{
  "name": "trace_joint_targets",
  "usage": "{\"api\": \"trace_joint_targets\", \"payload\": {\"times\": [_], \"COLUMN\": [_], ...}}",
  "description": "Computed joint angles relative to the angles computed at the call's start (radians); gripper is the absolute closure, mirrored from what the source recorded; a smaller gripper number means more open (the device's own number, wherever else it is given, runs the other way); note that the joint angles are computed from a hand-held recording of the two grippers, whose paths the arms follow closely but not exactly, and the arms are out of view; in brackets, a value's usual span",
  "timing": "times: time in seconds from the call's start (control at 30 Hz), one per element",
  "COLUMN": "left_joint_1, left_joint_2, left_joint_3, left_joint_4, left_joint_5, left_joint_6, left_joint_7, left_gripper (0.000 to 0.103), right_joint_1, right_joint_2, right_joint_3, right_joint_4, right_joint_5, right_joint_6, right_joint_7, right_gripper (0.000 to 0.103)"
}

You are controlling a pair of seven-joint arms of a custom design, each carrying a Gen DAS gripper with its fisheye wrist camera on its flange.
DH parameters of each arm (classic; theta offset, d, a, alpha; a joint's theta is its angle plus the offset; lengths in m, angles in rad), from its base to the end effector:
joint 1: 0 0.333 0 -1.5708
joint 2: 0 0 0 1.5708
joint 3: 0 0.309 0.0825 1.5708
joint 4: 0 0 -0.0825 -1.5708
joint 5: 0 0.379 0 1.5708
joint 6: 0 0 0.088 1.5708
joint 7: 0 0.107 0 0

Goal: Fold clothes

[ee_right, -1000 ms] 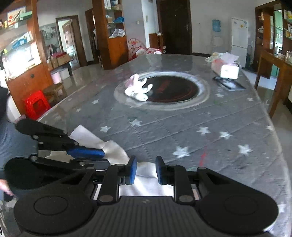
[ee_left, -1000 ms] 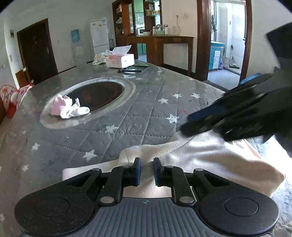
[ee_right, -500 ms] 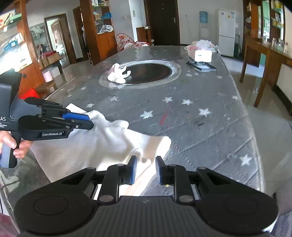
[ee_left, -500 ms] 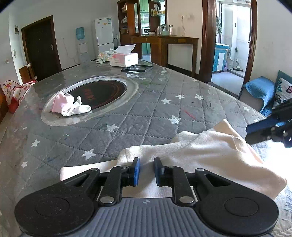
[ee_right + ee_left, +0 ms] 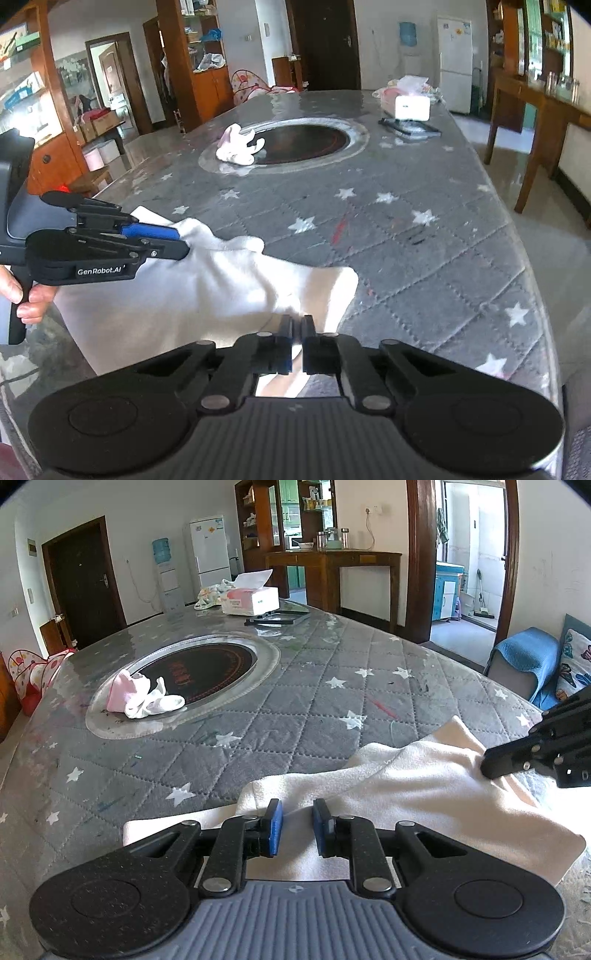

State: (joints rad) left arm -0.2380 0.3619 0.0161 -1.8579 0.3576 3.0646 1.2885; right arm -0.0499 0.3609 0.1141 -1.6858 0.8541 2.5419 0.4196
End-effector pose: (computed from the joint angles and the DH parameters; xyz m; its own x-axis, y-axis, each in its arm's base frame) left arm 0.6508 -0.1766 0.4201 -0.2485 -0.9654 -0.0792 -0.6262 0.2225 -0.7473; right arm 0.6868 0.0256 0.4376 0.5909 -0.8003 -0.1014 -0.6005 -0.3525 -0.7178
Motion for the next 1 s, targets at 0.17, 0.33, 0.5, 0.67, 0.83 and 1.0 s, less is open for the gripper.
{"api": "trace_joint_targets", "payload": {"times": [0.17,0.33,0.5,0.67,0.83,1.0], "left_joint_1": [-0.010,-0.025,-0.019,-0.034,-0.031,-0.035], "left_joint_2": [0.002,0.002,0.004,0.003,0.004,0.004], "left_joint_3": [0.011,0.028,0.021,0.038,0.036,0.040], "left_joint_4": [0.000,-0.001,0.002,-0.001,-0.001,-0.002], "left_joint_5": [0.007,0.025,0.024,0.041,0.045,0.049], "left_joint_6": [0.007,0.010,0.008,0.013,0.015,0.020], "left_joint_7": [-0.010,-0.023,-0.025,-0.043,-0.044,-0.049], "left_gripper": [0.081,0.080,0.078,0.077,0.077,0.077], "right_joint_1": [0.022,0.026,-0.001,-0.032,0.011,0.040], "right_joint_2": [-0.038,0.009,-0.003,-0.095,-0.157,-0.154], "right_joint_3": [0.011,0.014,0.027,0.038,-0.017,-0.047], "right_joint_4": [-0.057,-0.038,-0.018,-0.094,-0.176,-0.205], "right_joint_5": [0.017,-0.038,-0.030,0.094,0.107,0.102], "right_joint_6": [0.146,0.166,0.119,0.012,-0.041,-0.010], "right_joint_7": [-0.099,-0.053,-0.032,-0.201,-0.285,-0.299], "right_gripper": [0.100,0.100,0.095,0.095,0.096,0.097]}}
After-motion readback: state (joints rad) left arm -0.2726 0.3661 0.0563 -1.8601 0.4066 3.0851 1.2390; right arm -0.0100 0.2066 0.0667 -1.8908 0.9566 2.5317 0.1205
